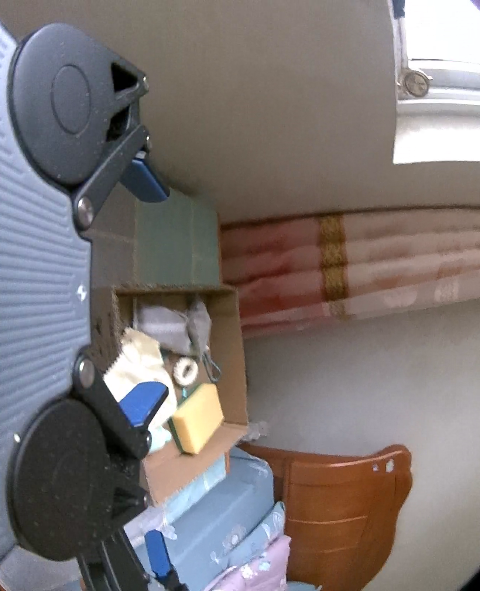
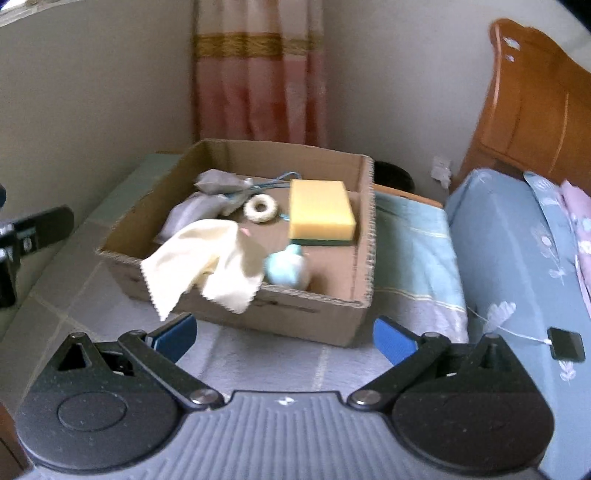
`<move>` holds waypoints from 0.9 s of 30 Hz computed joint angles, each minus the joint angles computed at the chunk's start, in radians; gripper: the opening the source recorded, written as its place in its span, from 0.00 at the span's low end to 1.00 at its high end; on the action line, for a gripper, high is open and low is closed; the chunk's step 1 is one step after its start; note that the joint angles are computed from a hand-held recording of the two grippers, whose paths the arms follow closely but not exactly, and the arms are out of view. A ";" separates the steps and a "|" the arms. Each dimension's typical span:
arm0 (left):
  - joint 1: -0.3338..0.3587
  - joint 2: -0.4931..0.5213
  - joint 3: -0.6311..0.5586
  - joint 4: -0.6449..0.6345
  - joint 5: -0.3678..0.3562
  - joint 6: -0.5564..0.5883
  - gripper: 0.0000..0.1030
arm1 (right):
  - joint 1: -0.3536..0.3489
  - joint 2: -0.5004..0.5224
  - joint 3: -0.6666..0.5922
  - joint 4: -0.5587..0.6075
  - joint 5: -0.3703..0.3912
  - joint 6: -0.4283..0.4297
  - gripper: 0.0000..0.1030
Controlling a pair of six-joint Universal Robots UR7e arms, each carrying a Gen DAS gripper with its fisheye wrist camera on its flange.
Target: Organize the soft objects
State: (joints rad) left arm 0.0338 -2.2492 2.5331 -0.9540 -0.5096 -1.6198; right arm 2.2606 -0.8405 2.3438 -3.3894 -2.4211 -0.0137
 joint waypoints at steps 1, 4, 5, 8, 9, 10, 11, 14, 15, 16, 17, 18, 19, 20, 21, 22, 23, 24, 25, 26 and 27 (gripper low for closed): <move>0.005 0.002 0.000 0.000 -0.009 0.002 0.99 | 0.001 -0.001 0.002 -0.001 0.009 0.003 1.00; 0.029 0.025 0.009 -0.059 -0.029 0.044 0.99 | 0.006 0.000 -0.001 0.011 0.002 0.033 1.00; 0.033 0.029 0.013 -0.078 -0.038 0.062 0.99 | 0.011 0.003 -0.006 0.023 -0.014 0.047 1.00; 0.022 0.035 0.021 -0.086 -0.059 0.067 0.99 | 0.007 0.017 -0.019 0.068 -0.043 0.079 1.00; 0.012 0.038 0.021 -0.065 -0.063 0.044 0.99 | -0.002 0.028 -0.019 0.054 -0.032 0.063 1.00; -0.001 0.034 0.021 -0.039 -0.068 0.021 0.99 | -0.010 0.040 -0.018 0.035 -0.018 0.048 1.00; -0.013 0.021 0.021 -0.017 -0.074 0.006 0.99 | -0.023 0.055 -0.018 0.010 0.002 0.031 1.00; -0.024 -0.008 0.014 0.027 -0.089 -0.028 0.99 | -0.065 0.126 -0.026 -0.130 0.070 -0.054 1.00; -0.024 -0.014 0.013 0.038 -0.090 -0.034 0.99 | -0.074 0.150 -0.030 -0.186 0.086 -0.085 1.00; -0.025 -0.020 0.012 0.054 -0.092 -0.046 0.99 | -0.084 0.172 -0.037 -0.236 0.104 -0.110 1.00; -0.031 -0.025 0.012 0.071 -0.097 -0.060 0.99 | -0.087 0.179 -0.040 -0.249 0.112 -0.110 1.00; -0.035 -0.033 0.013 0.086 -0.099 -0.070 0.99 | -0.091 0.174 -0.041 -0.247 0.133 -0.104 1.00; -0.034 -0.042 0.016 0.091 -0.097 -0.069 0.99 | -0.094 0.165 -0.034 -0.259 0.163 -0.110 1.00; -0.034 -0.044 0.019 0.095 -0.097 -0.071 0.99 | -0.094 0.160 -0.029 -0.277 0.185 -0.118 1.00; -0.031 -0.042 0.021 0.094 -0.097 -0.071 0.99 | -0.093 0.157 -0.027 -0.286 0.192 -0.121 1.00; -0.022 -0.039 0.024 0.082 -0.094 -0.059 0.99 | -0.090 0.150 -0.030 -0.278 0.193 -0.110 1.00; -0.021 -0.042 0.028 0.078 -0.095 -0.054 0.99 | -0.089 0.141 -0.037 -0.251 0.186 -0.089 1.00; -0.020 -0.045 0.032 0.073 -0.097 -0.049 0.99 | -0.086 0.134 -0.044 -0.226 0.172 -0.062 1.00; -0.016 -0.047 0.035 0.060 -0.098 -0.037 0.99 | -0.086 0.134 -0.050 -0.226 0.162 -0.036 1.00; -0.013 -0.051 0.038 0.048 -0.102 -0.023 0.99 | -0.088 0.134 -0.054 -0.226 0.153 -0.016 1.00; -0.015 -0.058 0.040 0.046 -0.107 -0.017 0.99 | -0.082 0.134 -0.067 -0.195 0.126 0.013 1.00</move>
State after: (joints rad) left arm 0.0185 -2.3073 2.5726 -0.9077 -0.6169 -1.6369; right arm 2.1782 -0.7063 2.2766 -3.5841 -2.2950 -0.0005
